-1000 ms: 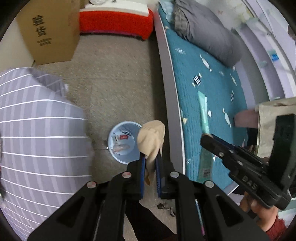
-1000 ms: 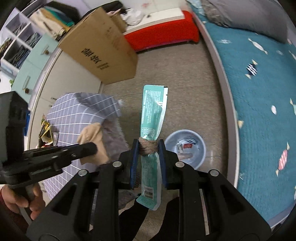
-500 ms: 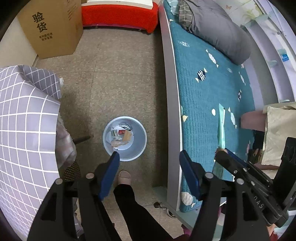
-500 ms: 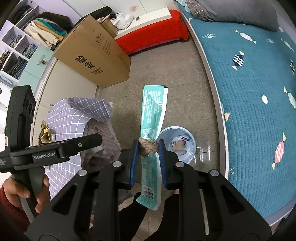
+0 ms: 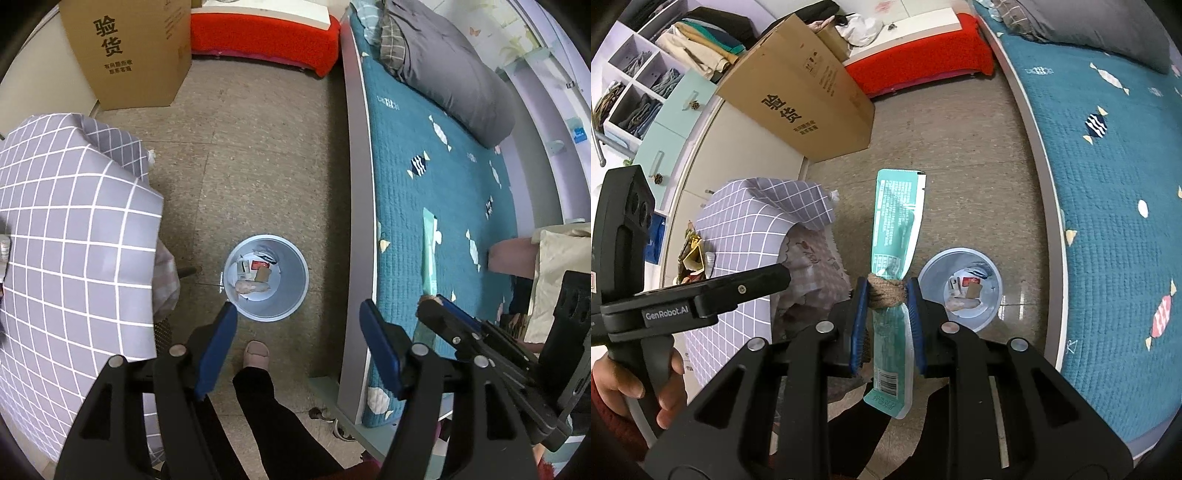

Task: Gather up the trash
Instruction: 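Open the left tool over the bucket while the right tool opens to drop the tube, then move both open tools back over the table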

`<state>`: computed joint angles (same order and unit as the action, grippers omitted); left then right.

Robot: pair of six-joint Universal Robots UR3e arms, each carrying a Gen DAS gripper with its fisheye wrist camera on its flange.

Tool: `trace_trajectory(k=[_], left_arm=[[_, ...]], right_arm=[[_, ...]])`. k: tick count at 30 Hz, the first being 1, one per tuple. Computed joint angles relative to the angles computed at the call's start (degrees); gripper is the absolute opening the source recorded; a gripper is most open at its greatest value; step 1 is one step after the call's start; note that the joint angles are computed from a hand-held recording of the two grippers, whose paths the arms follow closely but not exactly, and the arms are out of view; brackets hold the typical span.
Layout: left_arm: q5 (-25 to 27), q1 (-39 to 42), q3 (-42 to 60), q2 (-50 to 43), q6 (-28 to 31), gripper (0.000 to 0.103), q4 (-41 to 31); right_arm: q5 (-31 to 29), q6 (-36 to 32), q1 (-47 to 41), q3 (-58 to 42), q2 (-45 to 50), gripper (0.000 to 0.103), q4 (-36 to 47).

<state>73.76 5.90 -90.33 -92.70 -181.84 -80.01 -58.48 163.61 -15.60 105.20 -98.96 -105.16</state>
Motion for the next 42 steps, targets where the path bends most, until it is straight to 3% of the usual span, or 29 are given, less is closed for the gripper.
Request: trace_trajectory(k=[6, 9, 29, 36, 42], left_arm=[[0.2, 2.0, -1.3, 2.0, 0.8, 0.067, -0.9], [0.2, 3.1, -2.3, 3.4, 1.4, 0.068, -1.3], [-1.6, 10.2, -7.5, 12.3, 6.6, 0.068, -3.7], [-5.2, 24.2, -9.6, 20.5, 16.1, 0.068, -9.6], [-8.4, 43.4, -6.5, 23.5, 32.6, 0.068, -20.5]], right_arm=[[-0.7, 2.0, 2.3, -1.3, 1.9, 0.027, -2.0], [-2.0, 3.8, 3.3, -1.0, 2.0, 0.059, -3.9], [-2.6, 7.8, 9.1, -2.3, 1.5, 0.059, -4.8], [-3.8, 16.3, 19.5, -8.4, 7.2, 0.059, -10.0], [-6.1, 27.3, 32.4, -17.4, 16.4, 0.059, -15.4]])
